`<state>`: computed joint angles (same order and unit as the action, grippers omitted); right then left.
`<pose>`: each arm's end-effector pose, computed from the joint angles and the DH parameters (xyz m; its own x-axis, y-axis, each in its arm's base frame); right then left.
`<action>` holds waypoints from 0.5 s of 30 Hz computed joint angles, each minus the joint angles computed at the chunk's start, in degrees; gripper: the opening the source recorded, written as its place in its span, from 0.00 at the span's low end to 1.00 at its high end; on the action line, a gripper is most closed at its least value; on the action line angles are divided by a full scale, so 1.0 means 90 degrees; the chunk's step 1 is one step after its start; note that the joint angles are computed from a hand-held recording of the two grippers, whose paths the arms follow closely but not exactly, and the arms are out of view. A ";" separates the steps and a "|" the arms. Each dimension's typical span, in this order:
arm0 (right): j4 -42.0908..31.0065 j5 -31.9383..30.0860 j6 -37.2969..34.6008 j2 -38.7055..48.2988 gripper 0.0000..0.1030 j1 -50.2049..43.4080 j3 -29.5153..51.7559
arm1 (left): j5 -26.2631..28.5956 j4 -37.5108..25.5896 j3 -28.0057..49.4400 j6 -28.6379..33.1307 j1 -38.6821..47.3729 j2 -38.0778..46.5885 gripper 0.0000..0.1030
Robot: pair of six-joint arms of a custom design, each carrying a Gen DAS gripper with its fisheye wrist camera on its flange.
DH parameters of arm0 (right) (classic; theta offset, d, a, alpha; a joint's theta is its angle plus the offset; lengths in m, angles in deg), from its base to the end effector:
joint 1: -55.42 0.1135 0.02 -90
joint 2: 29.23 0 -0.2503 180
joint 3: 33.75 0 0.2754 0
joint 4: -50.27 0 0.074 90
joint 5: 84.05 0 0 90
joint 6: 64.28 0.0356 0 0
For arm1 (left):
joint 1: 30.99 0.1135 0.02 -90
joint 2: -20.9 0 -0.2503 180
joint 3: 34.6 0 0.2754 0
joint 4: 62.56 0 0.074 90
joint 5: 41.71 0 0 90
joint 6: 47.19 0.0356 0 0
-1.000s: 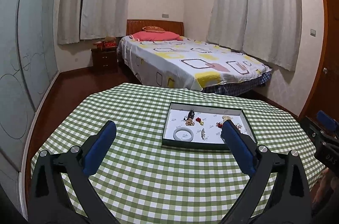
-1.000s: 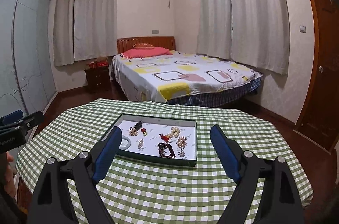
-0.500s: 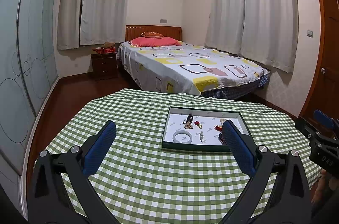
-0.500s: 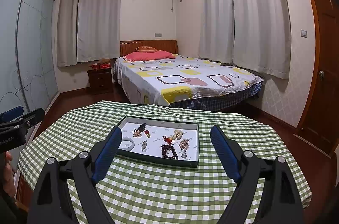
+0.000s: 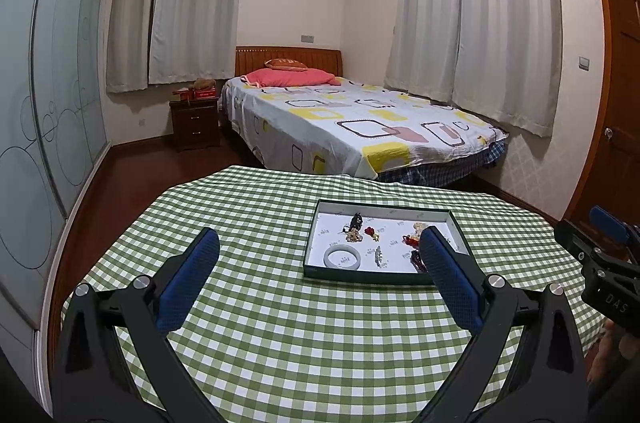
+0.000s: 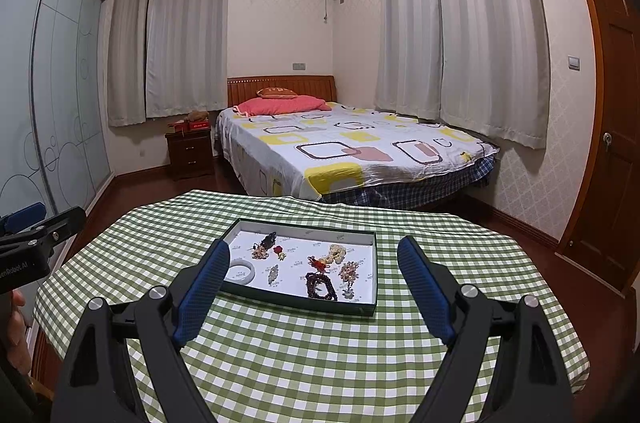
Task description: Organize jewelry
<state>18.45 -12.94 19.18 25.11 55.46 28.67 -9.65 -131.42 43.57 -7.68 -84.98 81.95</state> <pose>0.2453 0.0117 0.3122 -0.3661 -0.1080 -0.9243 -0.3409 0.9397 0.0252 0.1535 -0.1599 0.3407 -0.3869 -0.1642 -0.9074 -0.2793 0.9587 -0.0544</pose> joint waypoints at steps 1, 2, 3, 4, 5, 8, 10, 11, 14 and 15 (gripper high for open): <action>-0.0005 -0.0012 0.0003 -0.0001 0.81 -0.0001 0.0003 | 0.0008 -0.0003 0.0002 -0.0003 -0.0001 0.0000 0.95; -0.0006 -0.0004 -0.0002 -0.0005 0.81 0.0008 0.0002 | 0.0039 0.0022 -0.0009 0.0017 0.0012 -0.0003 0.95; 0.0002 -0.0009 -0.0018 0.0007 0.81 -0.0011 0.0005 | 0.0056 0.0057 -0.0026 0.0047 0.0028 -0.0006 0.95; 0.0001 -0.0006 -0.0018 -0.0003 0.81 -0.0003 0.0000 | 0.0053 0.0074 -0.0032 0.0062 0.0028 -0.0002 0.95; 0.0002 0.0002 -0.0013 0.0009 0.81 0.0007 0.0008 | 0.0048 0.0081 -0.0031 0.0067 0.0024 0.0005 0.95; -0.0001 0.0013 0.0000 0.0001 0.81 0.0016 0.0001 | 0.0031 0.0116 -0.0047 0.0080 0.0019 0.0010 0.95; -0.0020 0.0040 0.0009 -0.0008 0.81 0.0049 0.0008 | 0.0038 0.0109 -0.0056 0.0064 0.0017 -0.0002 0.95; -0.0017 0.0056 0.0016 -0.0009 0.81 0.0066 0.0008 | 0.0038 0.0109 -0.0056 0.0064 0.0017 -0.0002 0.95; -0.0014 0.0056 0.0018 -0.0008 0.81 0.0066 0.0007 | 0.0033 0.0110 -0.0060 0.0075 0.0016 -0.0005 0.95; -0.0019 0.0077 0.0027 -0.0017 0.81 0.0089 0.0004 | 0.0035 0.0116 -0.0065 0.0077 0.0017 -0.0005 0.95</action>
<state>18.28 -12.24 19.43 24.95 56.26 28.71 -9.34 -130.38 42.99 -6.98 -84.83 81.91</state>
